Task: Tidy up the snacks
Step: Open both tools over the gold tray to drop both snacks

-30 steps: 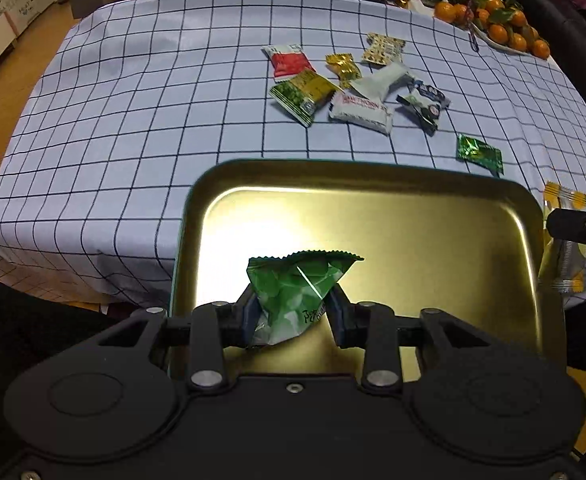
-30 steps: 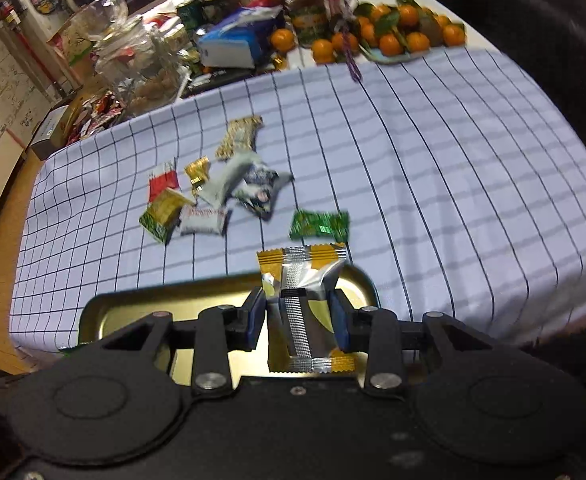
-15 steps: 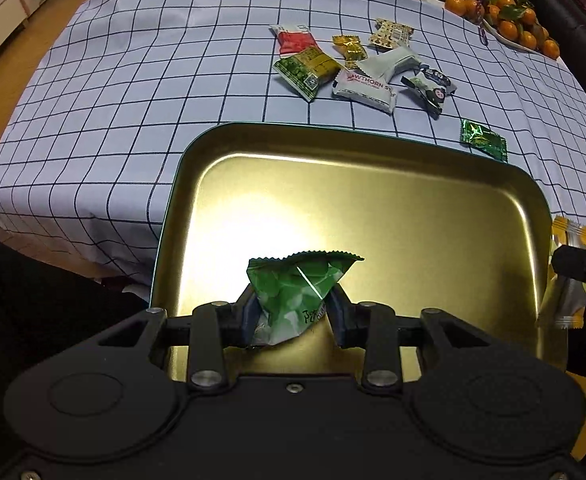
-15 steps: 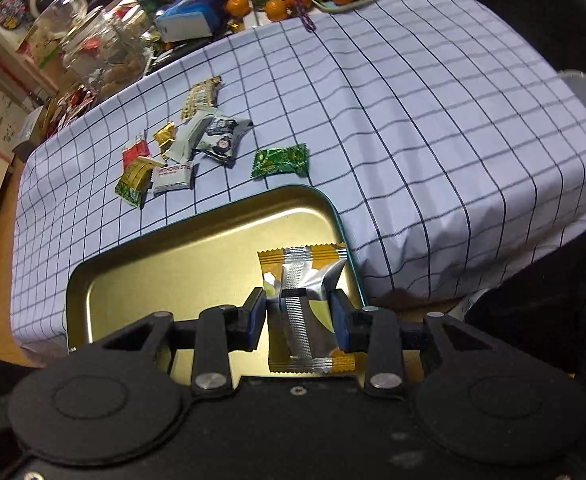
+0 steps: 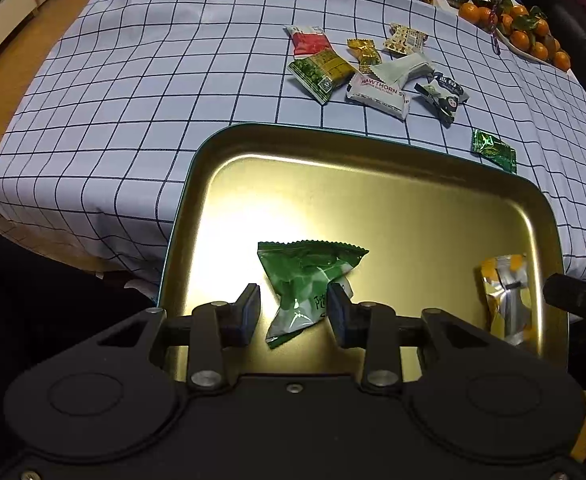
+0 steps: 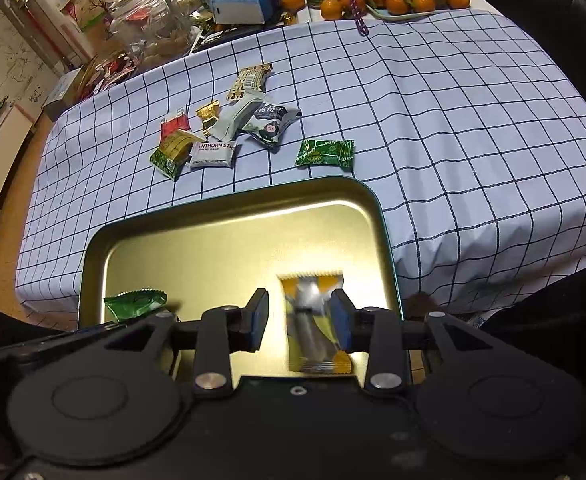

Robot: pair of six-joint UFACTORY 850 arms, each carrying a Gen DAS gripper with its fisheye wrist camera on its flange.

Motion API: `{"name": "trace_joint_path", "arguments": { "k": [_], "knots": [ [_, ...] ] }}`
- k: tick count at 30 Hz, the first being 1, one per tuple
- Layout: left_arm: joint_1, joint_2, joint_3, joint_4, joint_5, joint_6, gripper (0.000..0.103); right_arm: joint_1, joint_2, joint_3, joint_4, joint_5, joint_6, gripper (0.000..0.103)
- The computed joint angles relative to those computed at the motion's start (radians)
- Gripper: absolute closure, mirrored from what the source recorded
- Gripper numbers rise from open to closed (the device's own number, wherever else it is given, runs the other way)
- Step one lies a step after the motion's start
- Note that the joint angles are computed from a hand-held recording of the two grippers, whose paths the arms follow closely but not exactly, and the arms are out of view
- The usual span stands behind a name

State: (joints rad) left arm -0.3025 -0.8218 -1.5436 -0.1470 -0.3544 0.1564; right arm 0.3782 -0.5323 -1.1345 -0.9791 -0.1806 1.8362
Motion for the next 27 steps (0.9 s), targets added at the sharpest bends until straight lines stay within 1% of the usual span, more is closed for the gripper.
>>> {"name": "trace_joint_path", "arguments": {
  "k": [3, 6, 13, 17, 24, 27],
  "knots": [
    [-0.003, -0.001, 0.000, 0.027, 0.001, -0.023, 0.058, -0.005, 0.001, 0.002, 0.043, 0.010, -0.029, 0.065],
    [-0.002, -0.003, -0.003, 0.024, -0.002, -0.022, 0.058, -0.009, -0.005, -0.003, 0.132, 0.009, -0.108, 0.065],
    [-0.004, -0.002, -0.001, 0.047, 0.000, -0.038, 0.058, -0.004, -0.018, -0.020, 0.230, -0.018, -0.208, 0.065],
    [-0.008, 0.001, 0.004, 0.079, 0.008, -0.055, 0.058, 0.001, -0.023, -0.027, 0.222, -0.030, -0.223, 0.065],
    [-0.016, 0.002, 0.006, 0.121, 0.009, -0.061, 0.058, 0.017, -0.031, -0.036, 0.080, -0.087, -0.095, 0.065],
    [-0.020, 0.004, 0.010, 0.140, 0.011, -0.063, 0.057, 0.015, -0.032, -0.036, 0.082, -0.085, -0.084, 0.065]
  ]
}}
